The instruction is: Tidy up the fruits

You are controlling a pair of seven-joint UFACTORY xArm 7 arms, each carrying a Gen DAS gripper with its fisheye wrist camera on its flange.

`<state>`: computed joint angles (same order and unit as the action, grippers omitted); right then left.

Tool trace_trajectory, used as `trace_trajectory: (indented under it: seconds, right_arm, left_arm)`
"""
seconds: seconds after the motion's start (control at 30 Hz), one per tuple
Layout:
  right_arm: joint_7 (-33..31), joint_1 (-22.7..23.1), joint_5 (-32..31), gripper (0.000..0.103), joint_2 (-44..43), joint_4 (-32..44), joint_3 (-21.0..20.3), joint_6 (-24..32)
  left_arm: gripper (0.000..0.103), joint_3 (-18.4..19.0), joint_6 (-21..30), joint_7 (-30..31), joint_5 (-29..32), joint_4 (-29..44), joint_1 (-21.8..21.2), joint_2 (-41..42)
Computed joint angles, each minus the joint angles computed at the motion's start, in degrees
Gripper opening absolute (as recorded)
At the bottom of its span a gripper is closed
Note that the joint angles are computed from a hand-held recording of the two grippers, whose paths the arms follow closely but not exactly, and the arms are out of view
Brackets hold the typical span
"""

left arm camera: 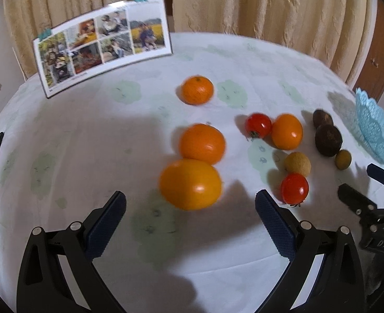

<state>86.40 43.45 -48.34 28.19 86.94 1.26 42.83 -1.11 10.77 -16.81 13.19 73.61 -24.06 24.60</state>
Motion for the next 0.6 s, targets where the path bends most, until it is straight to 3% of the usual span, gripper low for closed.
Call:
trace_trajectory:
  seconds: [0.2,0.4,0.5,0.57,0.6]
  right_arm:
    - [8.40,0.25,-6.56,0.101,-4.49,-4.81,-0.76,-3.31]
    - [11.23,-1.19,-9.30,0.101,-5.17,-5.47,0.54,-4.99]
    - [12.04,-1.76,-9.86,0.101,-5.30,-5.52,0.73,-6.09]
    - [12.52,-2.41,-9.59,0.101,-5.29,-5.79,0.84,-7.61]
    - [12.78,-2.70,-9.45,0.101,-5.25,-5.88,0.81,-8.47]
  left_arm:
    - [0.098,-4.13,-4.37,5.22,-4.75,-3.95,5.70,-2.40]
    - [0.095,-6.55,-3.31,9.28,-8.67,-1.85,7.11,-0.80]
    - [0.081,-8.85,-2.08,12.33,-11.16,0.26,8.60,0.78]
    - [0.066,-10.56,-0.71,14.59,-13.21,1.97,9.71,2.20]
    - [0.065,-9.52,-0.85,14.38,-13.16,2.27,8.68,2.52]
